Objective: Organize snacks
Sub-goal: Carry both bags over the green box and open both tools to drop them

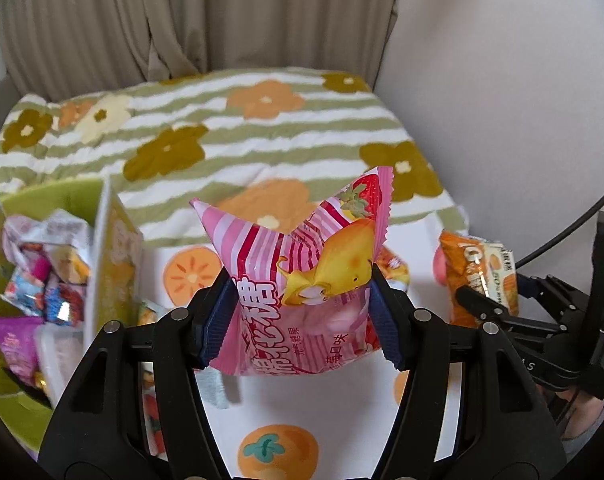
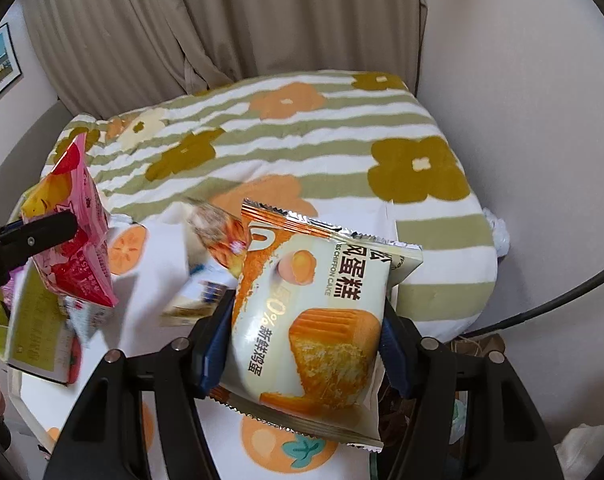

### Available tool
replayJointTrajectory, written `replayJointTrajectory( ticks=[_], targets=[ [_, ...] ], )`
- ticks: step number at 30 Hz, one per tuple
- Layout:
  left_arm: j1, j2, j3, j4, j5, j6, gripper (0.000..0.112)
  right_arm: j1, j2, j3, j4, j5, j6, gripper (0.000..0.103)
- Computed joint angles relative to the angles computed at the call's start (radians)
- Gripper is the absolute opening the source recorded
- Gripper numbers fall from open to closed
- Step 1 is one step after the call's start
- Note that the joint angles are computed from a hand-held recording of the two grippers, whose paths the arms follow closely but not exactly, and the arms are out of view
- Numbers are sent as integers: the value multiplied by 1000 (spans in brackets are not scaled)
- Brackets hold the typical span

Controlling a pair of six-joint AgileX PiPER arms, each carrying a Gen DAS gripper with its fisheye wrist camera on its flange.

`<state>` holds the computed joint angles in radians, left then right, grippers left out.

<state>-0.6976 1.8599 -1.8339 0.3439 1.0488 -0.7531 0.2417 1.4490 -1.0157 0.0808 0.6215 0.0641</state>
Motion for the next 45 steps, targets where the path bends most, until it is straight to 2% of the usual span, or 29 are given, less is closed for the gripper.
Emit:
replayJointTrajectory(
  ticks=[4, 7, 12, 19, 26, 28, 29, 32, 38, 42, 45],
  targets=[
    [6, -94, 18, 35, 25, 17, 58, 53, -41, -62, -20, 63, 32, 60],
    [37, -184, 70, 37, 20, 38, 58, 144, -58, -120, -84, 89, 126, 60],
    [170, -339, 184, -11, 12, 135, 58, 335, -20, -247, -204, 115, 304, 60],
    [494, -491, 315, -183, 16, 387, 59, 577, 181, -503, -306, 141, 486, 60],
    [870, -494, 407, -422, -1, 760, 59, 739, 470, -858, -351, 237, 545, 60],
    [934, -468, 414, -465, -1, 846, 62, 758, 531, -939, -349, 267, 555, 60],
    [952, -453, 417, -470, -4, 877, 67, 770, 571, -997, -350, 294, 564, 60],
    [984, -431, 437, -488, -34, 942, 103, 794, 663, -1140, -363, 378, 587, 60],
    [1068, -455, 517, -589, -63, 1080, 103, 812, 745, -1279, -389, 496, 619, 60],
    [1102, -490, 582, -621, -68, 1101, 103, 800, 776, -1320, -363, 524, 618, 60],
    [1125, -502, 617, -638, -75, 1097, 103, 787, 831, -1407, -337, 558, 577, 60]
  ],
)
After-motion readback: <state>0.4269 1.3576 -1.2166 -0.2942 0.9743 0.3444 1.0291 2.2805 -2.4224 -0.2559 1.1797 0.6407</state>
